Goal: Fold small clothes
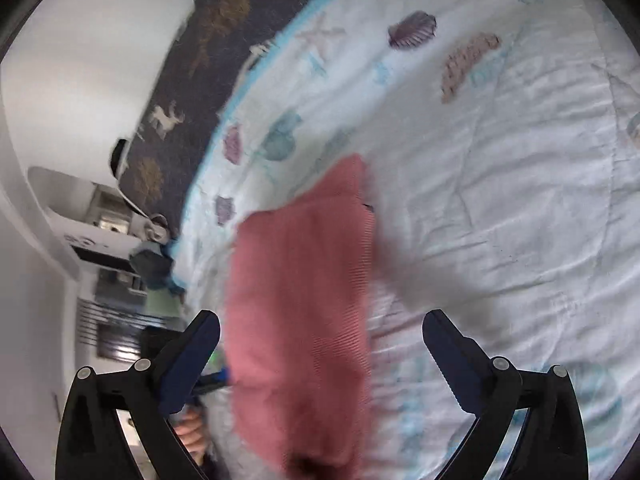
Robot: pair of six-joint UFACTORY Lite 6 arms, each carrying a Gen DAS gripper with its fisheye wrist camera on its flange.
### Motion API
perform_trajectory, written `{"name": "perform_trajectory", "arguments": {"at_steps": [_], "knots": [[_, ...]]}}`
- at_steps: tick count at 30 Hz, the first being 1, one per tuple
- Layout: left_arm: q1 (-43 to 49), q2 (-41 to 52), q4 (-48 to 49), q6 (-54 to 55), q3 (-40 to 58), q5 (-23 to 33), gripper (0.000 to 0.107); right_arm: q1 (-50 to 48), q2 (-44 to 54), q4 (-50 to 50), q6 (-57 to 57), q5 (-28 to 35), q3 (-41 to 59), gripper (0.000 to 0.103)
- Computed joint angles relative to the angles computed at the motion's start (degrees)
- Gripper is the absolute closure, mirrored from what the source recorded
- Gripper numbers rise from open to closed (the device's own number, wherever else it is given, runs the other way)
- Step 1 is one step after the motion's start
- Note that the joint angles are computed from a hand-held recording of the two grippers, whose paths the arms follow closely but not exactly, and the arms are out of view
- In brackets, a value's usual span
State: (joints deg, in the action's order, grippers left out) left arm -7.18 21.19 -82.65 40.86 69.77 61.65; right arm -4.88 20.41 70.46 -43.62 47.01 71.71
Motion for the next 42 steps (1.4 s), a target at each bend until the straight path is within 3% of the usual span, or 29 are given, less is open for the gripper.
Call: {"name": "perform_trajectory", "arguments": {"at_steps": [3, 6, 10, 14, 16, 18, 19, 20, 21, 23, 24, 26, 28, 31, 36, 42], "knots": [[-2.43, 3.20, 0.00, -0.64, 3.84, 2.64, 0.009, 1.89, 3.12, 3.35, -4.64, -1.77, 0.95, 0.000], [-4.39, 4.69, 2.12, -1.67, 6.72, 0.85, 0.008, 1.02, 9.63, 10.24, -8.12, 7.52, 6.06, 0.000], [-4.78, 5.86, 2.21, -0.10, 8.09, 3.53, 0.007, 5.70, 16.38, -1.28, 1.00, 6.09, 19.26, 0.000], [-6.58, 4.59, 4.80, 1.41, 7.75, 0.95, 0.007, 6.65, 21.33, 2.81, 1.37, 6.32, 24.66, 0.000], [-7.27, 3.30, 4.65, 2.43, 6.26, -1.48, 0.011, 9.05, 21.25, -1.54, 1.94, 4.73, 26.19, 0.001], [-9.16, 0.86, 5.65, 2.63, 3.99, -7.39, 0.025, 11.59, 19.48, -5.76, 2.63, 1.80, 24.91, 0.011], [-9.86, 0.27, 5.94, 3.25, 3.33, -9.32, 0.038, 12.39, 17.62, -7.60, 3.16, -0.01, 22.61, 0.029], [-10.50, -0.86, 6.38, 4.22, 1.97, -11.84, 0.047, 11.92, 14.98, -8.14, 2.38, -1.40, 18.76, 0.059], [-10.56, -1.37, 5.96, 5.09, 0.86, -13.43, 0.065, 11.24, 14.41, -6.28, 1.49, -1.10, 16.69, 0.067], [-8.53, -0.82, 0.48, 7.60, -1.60, -11.53, 0.072, 8.95, 14.13, 1.57, -1.23, 1.97, 12.15, 0.074], [-7.69, -1.44, -1.74, 8.71, -2.99, -10.74, 0.075, 9.45, 12.50, 3.27, -2.45, 0.24, 9.76, 0.075], [-8.33, -4.09, -0.26, 8.65, -3.57, -13.09, 0.077, 11.26, 8.14, 5.16, -3.30, -2.93, 6.50, 0.078], [-8.97, -7.37, 2.16, 7.32, -3.43, -14.41, 0.078, 12.73, 5.35, 5.38, -2.06, -2.12, 6.53, 0.078], [-7.11, -13.63, 5.75, 2.99, -2.87, -12.66, 0.078, 17.30, 1.74, -5.43, 8.64, -4.82, 11.17, 0.078], [-0.80, -25.46, 10.59, -3.48, -4.14, -6.88, 0.078, 22.69, -5.29, -12.10, 19.75, -4.95, 15.53, 0.078], [16.96, -39.85, 17.09, -10.00, -1.03, 9.18, 0.078, 37.13, -5.57, -30.01, 42.23, -6.14, 31.45, 0.078]]}}
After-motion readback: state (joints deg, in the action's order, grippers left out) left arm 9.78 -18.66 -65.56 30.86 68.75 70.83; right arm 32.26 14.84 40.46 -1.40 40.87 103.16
